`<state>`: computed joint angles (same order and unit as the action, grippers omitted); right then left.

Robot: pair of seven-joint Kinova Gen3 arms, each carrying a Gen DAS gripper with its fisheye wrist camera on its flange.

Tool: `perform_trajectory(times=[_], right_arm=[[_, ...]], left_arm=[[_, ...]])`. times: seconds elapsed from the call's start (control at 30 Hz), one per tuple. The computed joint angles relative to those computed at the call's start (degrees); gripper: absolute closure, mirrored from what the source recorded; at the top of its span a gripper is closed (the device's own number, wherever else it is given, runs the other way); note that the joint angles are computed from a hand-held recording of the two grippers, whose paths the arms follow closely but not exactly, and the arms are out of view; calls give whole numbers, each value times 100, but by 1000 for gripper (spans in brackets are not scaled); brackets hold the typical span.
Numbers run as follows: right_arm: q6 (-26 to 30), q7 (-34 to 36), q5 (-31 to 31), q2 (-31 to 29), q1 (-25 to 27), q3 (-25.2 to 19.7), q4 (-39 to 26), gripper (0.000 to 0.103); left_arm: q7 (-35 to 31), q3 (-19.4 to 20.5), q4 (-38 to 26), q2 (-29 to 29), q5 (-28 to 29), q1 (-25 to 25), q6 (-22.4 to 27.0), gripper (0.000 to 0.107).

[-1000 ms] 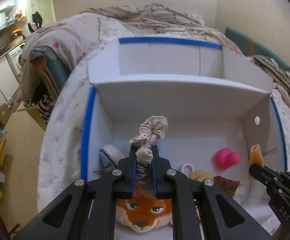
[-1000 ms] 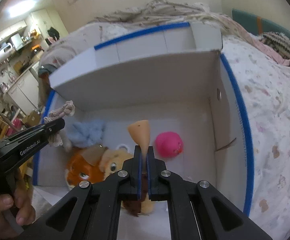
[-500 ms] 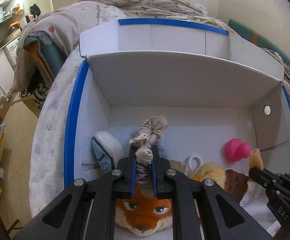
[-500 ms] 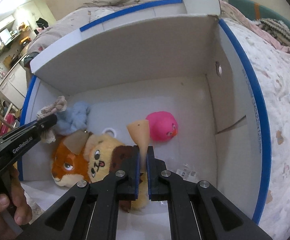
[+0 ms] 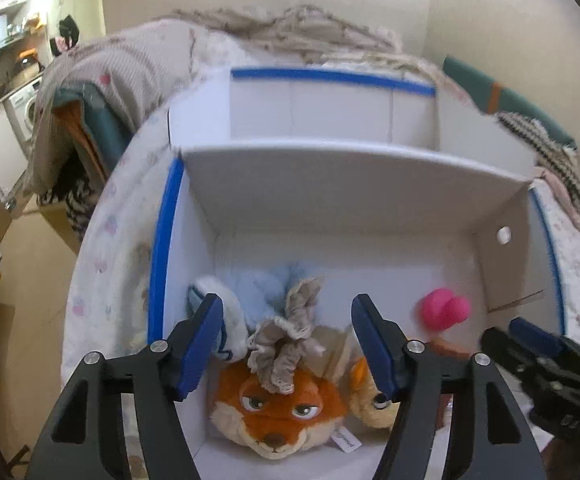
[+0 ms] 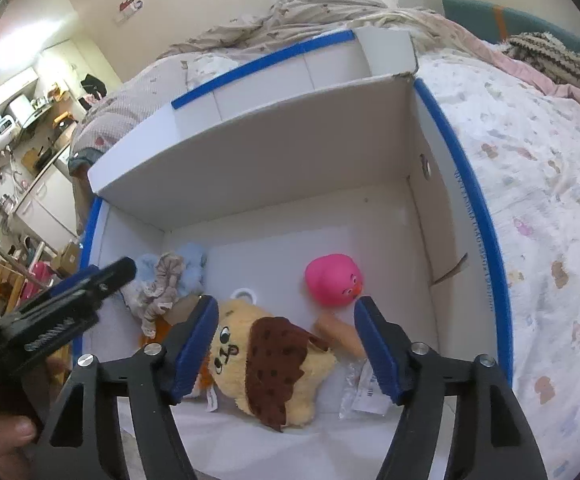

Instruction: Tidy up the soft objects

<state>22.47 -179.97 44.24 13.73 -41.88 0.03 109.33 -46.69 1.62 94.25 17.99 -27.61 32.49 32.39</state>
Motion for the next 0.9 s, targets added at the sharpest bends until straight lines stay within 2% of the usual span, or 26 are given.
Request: perform_trajectory(times=[0.07, 0.13, 0.17, 0.27, 0.43, 0.5, 0.57, 0.6, 0.83, 0.9], right_arm=[[63, -279, 234, -66, -147, 93, 46, 20], [297, -557, 470, -94, -265, 81, 15, 9], [329, -605, 502, -146, -217, 9, 52, 0], [180, -763, 528, -241, -85, -173, 177, 0], [620, -1413, 892, -368, -261, -399, 265, 0], [827, -1718, 1126, -450, -325, -552, 331, 0], [1129, -1886, 1274, -502, -377, -745, 358, 0], [1248, -1965, 1336, -532, -393, -841, 390, 0], [1750, -2048, 1222, -680, -474, -1342, 521, 0], [1888, -2114, 1254, -696, -546, -1441, 557, 0]], left_arm=[[45, -16, 12, -94, -89, 72, 66, 40], [-82, 94, 26, -183, 21, -25, 122, 38], [-267, 205, 46, -232, 208, -159, 143, 38], [-574, 341, 168, -358, 538, -348, 202, 38], [-383, 317, 443, -619, 365, -257, 240, 37], [-301, 323, 627, -787, 346, -286, 210, 19], [-443, 441, 877, -983, 516, -497, 21, 9], [-489, 470, 1009, -1093, 571, -570, -16, 6], [-690, 717, 1655, -1647, 1051, -1059, 45, 5], [-447, 782, 1873, -1817, 888, -1073, 96, 5]])
